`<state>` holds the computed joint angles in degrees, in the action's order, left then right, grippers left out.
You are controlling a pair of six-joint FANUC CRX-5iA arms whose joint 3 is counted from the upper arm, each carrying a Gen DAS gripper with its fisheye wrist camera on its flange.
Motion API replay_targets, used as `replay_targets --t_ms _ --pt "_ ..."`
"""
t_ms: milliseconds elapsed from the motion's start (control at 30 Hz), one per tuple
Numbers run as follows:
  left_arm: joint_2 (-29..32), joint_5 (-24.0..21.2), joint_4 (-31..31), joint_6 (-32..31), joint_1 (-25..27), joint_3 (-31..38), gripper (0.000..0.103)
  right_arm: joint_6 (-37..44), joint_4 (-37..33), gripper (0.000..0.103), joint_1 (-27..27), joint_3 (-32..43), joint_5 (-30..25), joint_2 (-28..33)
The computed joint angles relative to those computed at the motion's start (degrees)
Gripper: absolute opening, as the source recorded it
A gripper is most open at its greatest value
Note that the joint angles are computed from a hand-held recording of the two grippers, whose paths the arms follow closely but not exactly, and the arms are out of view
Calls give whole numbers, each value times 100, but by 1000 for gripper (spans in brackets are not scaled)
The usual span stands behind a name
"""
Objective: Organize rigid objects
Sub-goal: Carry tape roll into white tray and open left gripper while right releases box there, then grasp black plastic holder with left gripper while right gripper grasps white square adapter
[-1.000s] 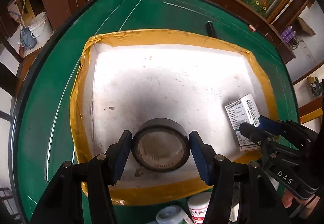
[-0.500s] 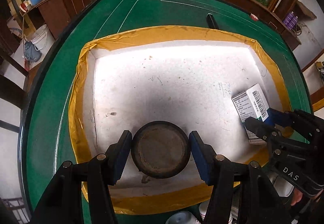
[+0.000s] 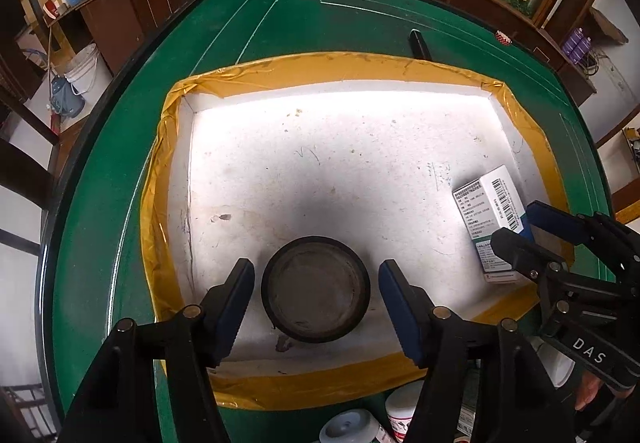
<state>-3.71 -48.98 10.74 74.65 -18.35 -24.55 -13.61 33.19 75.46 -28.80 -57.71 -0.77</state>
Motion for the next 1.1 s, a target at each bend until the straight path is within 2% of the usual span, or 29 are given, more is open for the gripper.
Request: replay_targets --t_ms 567,667,733,833,1100 --pt "-753 -10 -68 177 -69 -329 73 -571 521 63 568 -181 -689 -491" --pt "-1034 -63 54 112 -6 -486 76 -737 577 71 795 -174 -941 -544" --pt "-1260 -126 132 50 64 -596 82 -886 625 75 950 -184 -1077 -587" --pt "-1607 -292 369 -177 283 -815 85 -1444 792 84 1361 -383 -1273 -792" --pt "-2566 -913 616 -456 1179 -1492 91 -2492 386 92 2277 -818 -1359 -1232"
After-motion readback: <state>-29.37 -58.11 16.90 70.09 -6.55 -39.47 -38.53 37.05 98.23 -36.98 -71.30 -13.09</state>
